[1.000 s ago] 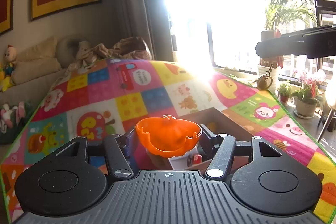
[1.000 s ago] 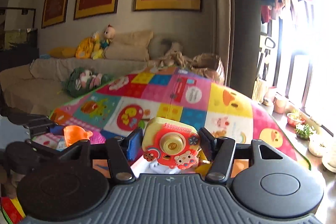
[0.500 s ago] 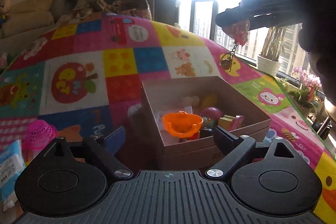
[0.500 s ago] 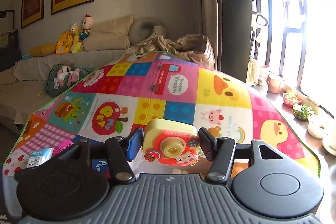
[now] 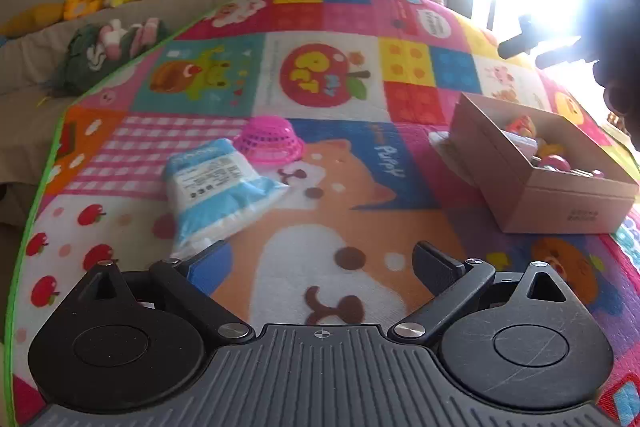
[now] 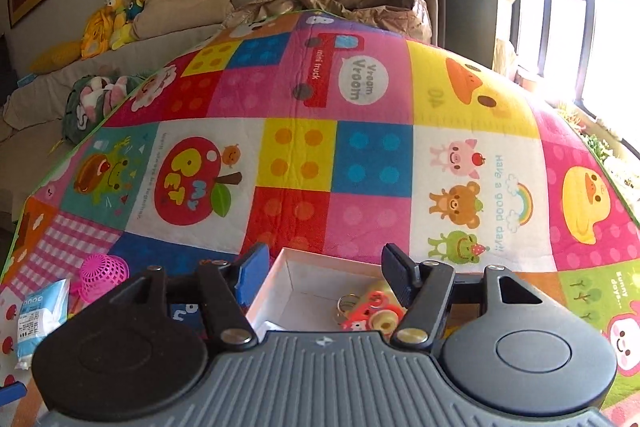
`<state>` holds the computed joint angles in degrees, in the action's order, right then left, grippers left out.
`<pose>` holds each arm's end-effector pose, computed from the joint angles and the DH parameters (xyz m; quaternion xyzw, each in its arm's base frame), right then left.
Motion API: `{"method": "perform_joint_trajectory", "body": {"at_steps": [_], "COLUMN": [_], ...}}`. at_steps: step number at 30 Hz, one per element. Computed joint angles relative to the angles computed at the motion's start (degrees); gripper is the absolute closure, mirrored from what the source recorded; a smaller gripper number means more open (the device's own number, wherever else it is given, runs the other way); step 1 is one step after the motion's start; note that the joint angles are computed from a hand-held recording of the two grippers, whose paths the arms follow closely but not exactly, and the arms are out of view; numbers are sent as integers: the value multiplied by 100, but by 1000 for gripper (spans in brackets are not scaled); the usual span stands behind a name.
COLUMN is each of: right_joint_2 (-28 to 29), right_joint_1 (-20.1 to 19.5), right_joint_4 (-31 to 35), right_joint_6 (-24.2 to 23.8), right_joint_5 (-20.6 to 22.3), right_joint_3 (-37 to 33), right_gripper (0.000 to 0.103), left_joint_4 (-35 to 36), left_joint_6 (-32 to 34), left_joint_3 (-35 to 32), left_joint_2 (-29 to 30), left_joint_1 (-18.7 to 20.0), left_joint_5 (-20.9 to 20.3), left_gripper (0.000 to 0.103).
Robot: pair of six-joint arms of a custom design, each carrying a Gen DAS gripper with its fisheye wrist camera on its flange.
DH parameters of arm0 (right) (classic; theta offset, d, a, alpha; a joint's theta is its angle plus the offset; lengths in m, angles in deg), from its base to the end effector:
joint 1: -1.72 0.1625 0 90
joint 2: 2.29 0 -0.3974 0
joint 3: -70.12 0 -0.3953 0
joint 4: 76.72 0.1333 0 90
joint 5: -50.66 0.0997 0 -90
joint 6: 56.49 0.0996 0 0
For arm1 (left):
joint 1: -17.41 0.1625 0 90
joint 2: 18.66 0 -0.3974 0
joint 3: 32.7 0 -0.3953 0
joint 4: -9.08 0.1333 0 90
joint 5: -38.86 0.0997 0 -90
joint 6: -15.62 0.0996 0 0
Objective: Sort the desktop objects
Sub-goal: 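Grasp the white-blue packet with the left tool while the right grasps the pink basket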
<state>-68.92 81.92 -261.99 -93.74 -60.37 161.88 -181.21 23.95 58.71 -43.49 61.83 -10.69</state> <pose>-0.0123 -0.6441 0.4216 0.0891 -0.8066 0.4584 0.3624 -0.3206 -0.5913 -0.0411 0.3177 0.8459 -0.3635 0.2266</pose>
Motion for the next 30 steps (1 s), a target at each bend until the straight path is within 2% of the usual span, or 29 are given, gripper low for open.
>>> {"method": "perform_joint_trajectory", "body": {"at_steps": [3, 7, 9, 13, 18, 21, 22, 24, 25, 30], "right_joint_2": [135, 509, 845, 1709, 2767, 3027, 3065, 3019, 2945, 2235], "right_joint_1": [264, 570, 709, 907, 971, 936, 924, 883, 865, 856], "right_joint_4": [142, 1069, 1400, 1661, 1440, 1641, 1781, 2164, 2244, 1732], "right_joint_6": [-237, 173, 372, 567, 778, 925, 973, 1057, 1037, 412], "right_joint_5": [-10, 70, 90, -24, -397, -464, -507, -475, -432, -318], "right_joint_3": [39, -231, -478, -1175, -2173, -2535, -2619, -2651, -2567, -1391], "right_gripper": [30, 19, 18, 18, 18, 18, 19, 36, 39, 42], "left_joint_4": [-373, -607, -746, -808, -640, -515, -507, -537, -569, -663], "left_joint_6": [3, 116, 216, 84, -85, -280, -344, -413, -405, -337], "left_joint_3": [8, 130, 212, 336, 462, 504, 515, 540, 560, 681], "left_joint_2": [2, -42, -70, -216, -450, -544, -568, -602, -616, -680], "left_joint_1": [54, 91, 95, 181, 336, 397, 411, 415, 407, 316], "left_joint_5": [176, 334, 467, 537, 257, 133, 95, 39, 18, -43], "left_gripper": [3, 3, 2, 2, 2, 2, 2, 2, 2, 1]}}
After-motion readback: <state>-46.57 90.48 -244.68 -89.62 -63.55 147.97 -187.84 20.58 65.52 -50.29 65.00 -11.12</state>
